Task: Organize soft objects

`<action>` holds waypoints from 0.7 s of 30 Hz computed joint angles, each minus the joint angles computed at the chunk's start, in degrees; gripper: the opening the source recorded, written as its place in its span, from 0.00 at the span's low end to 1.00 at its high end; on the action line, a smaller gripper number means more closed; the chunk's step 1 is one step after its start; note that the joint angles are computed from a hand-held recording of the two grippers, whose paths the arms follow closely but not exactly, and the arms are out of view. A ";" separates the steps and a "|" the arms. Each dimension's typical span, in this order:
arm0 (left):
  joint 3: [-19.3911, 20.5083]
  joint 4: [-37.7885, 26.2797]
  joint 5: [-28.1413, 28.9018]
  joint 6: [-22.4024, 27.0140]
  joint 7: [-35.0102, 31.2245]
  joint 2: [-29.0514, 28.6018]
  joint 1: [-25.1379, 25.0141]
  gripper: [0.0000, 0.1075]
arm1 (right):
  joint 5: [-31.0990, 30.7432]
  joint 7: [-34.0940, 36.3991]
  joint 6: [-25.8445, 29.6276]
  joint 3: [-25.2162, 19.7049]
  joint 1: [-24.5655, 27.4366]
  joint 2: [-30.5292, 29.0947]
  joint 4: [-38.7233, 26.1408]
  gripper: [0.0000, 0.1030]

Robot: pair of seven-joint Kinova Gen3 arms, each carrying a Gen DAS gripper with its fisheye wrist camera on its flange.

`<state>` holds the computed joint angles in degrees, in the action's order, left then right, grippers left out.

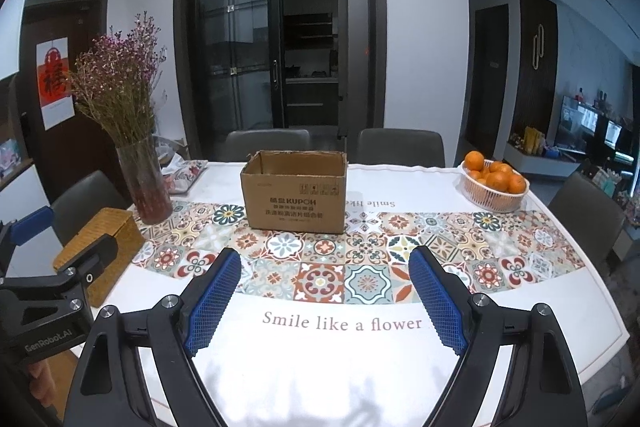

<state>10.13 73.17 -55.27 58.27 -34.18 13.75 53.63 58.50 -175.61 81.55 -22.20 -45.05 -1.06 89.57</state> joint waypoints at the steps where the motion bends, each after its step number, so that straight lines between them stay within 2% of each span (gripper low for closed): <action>1: 0.02 0.32 -0.07 -0.28 0.16 -0.23 0.05 0.96 | 0.16 -0.23 0.42 -0.27 -0.26 -0.11 0.00 0.84; 8: 0.62 1.35 -0.99 -0.27 1.53 -0.77 0.48 0.96 | 0.29 -1.30 1.85 -1.04 -0.83 -0.54 0.35 0.84; 21: 0.65 0.84 -0.30 -0.34 1.09 -0.28 0.51 0.96 | -0.68 -1.47 1.15 -1.09 -0.11 -1.08 1.12 0.85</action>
